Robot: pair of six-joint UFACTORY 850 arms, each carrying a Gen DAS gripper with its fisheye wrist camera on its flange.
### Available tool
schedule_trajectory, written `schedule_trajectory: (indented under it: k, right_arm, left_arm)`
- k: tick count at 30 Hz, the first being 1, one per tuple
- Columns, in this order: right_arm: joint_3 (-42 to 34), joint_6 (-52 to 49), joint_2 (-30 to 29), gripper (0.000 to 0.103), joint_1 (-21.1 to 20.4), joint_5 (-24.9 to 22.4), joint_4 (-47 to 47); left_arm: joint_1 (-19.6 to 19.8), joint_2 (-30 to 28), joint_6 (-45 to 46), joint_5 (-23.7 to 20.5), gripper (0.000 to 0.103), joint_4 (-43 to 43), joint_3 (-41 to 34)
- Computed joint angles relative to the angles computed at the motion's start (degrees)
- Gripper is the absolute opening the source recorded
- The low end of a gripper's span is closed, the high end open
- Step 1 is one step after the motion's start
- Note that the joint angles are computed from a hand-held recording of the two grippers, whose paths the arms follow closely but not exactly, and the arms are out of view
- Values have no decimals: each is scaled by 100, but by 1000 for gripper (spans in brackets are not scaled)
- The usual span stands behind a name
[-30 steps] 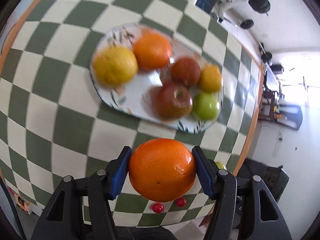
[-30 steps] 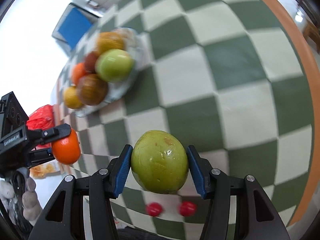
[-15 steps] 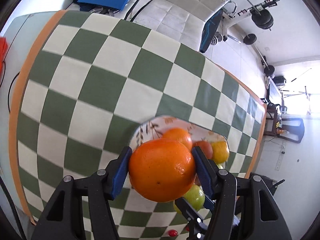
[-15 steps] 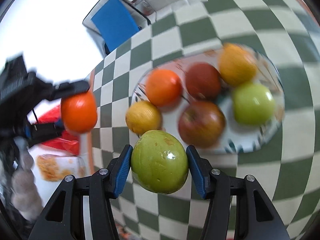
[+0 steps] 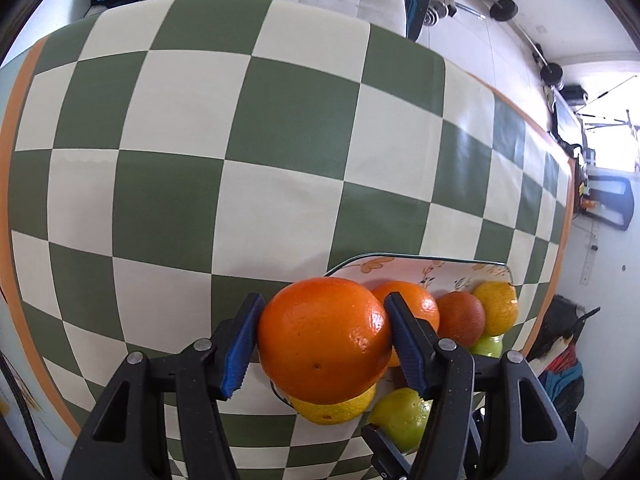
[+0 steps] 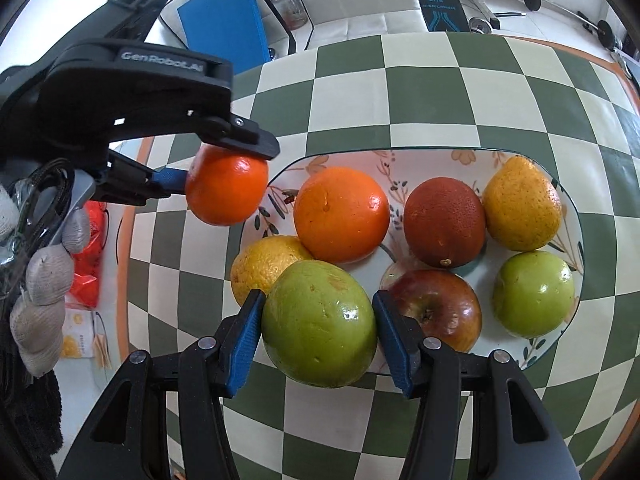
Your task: Organize fruits
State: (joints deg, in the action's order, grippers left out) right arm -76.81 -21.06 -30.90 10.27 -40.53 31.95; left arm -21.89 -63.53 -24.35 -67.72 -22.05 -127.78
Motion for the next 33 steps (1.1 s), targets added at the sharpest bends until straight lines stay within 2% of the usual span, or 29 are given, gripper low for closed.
schedule_trajectory:
  k: [4, 6, 8, 10, 12, 15, 16, 17, 18, 24, 28, 33]
  right_arm:
    - [19, 184, -27, 59, 89, 76, -237]
    - [28, 286, -14, 68, 121, 116, -328]
    - [38, 390, -3, 73, 129, 144, -378]
    - [54, 540, 16, 76, 136, 181, -504]
    - [91, 560, 57, 78, 126, 210, -478]
    - [185, 583, 173, 80, 81, 264, -392]
    - [224, 646, 237, 82, 74, 310, -449]
    - [240, 825, 292, 91, 89, 350, -638]
    - [270, 1029, 354, 96, 100, 416, -868]
    - [393, 1845, 631, 96, -2, 549, -1759]
    - [453, 2388, 787, 96, -113, 573, -2506]
    - [566, 2502, 972, 96, -246, 604, -2970]
  left_arm:
    - [3, -150, 141, -257, 61, -58, -138]
    - [-9, -208, 209, -351, 61, -15, -241]
    - [-6, -221, 278, -369, 62, -29, -273]
    - [8, -192, 312, -335, 71, -70, -238]
    - [-5, -143, 328, -296, 75, 55, -214]
    - [-40, -70, 283, -242, 92, 382, -224]
    - [-59, 27, 260, -146, 96, 512, -120]
    - [-79, 115, 257, -61, 96, 590, -18]
    - [-88, 245, 279, 49, 96, 650, 141]
    - [-267, 1208, 11, 859, 96, 1391, 1377]
    - [-527, 1899, -601, 1399, 96, 2174, 2273]
    - [-814, 2451, -1361, 1751, 96, 2693, 2998]
